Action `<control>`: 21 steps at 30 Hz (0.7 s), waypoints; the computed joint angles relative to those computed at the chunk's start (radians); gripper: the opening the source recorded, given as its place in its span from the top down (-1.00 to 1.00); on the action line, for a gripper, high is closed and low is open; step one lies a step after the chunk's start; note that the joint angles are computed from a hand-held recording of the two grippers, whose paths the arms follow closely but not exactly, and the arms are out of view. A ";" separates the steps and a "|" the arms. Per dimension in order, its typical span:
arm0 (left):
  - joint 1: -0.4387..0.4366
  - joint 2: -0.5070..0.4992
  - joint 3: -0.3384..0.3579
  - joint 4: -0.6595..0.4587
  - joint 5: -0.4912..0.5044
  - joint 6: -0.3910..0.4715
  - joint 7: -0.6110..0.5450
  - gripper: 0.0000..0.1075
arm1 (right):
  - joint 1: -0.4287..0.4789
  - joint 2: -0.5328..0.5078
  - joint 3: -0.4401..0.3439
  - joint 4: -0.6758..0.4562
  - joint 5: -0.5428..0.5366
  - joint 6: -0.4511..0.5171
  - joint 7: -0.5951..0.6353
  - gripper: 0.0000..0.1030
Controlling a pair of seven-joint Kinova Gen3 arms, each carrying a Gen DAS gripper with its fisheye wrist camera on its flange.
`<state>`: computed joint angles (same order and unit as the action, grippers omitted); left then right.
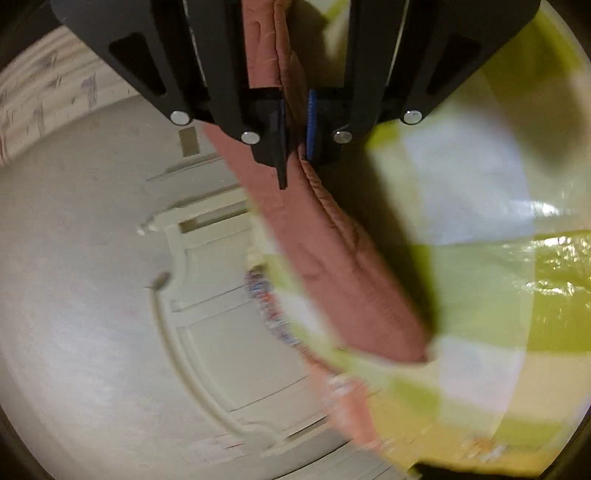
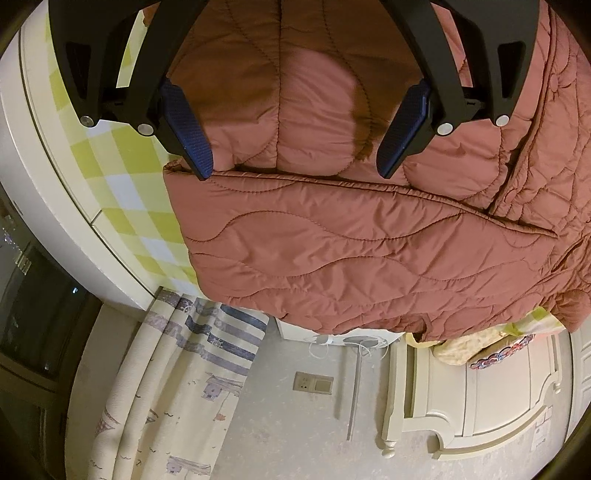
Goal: Fold large clothes
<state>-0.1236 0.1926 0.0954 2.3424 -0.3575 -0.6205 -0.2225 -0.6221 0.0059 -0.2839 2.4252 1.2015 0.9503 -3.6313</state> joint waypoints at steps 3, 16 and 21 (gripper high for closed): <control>0.114 -0.042 0.004 0.030 0.104 -0.112 -0.108 0.87 | 0.000 -0.019 -0.002 0.023 0.024 -0.007 -0.048 -0.67; 0.403 0.102 0.362 -0.349 -0.297 0.232 -0.387 -0.58 | 0.029 -0.066 -0.003 0.060 0.056 -0.056 -0.125 -0.67; 0.562 0.087 0.182 -0.275 -0.170 0.231 -0.487 -0.58 | 0.048 -0.085 0.000 0.071 0.068 -0.090 -0.138 -0.67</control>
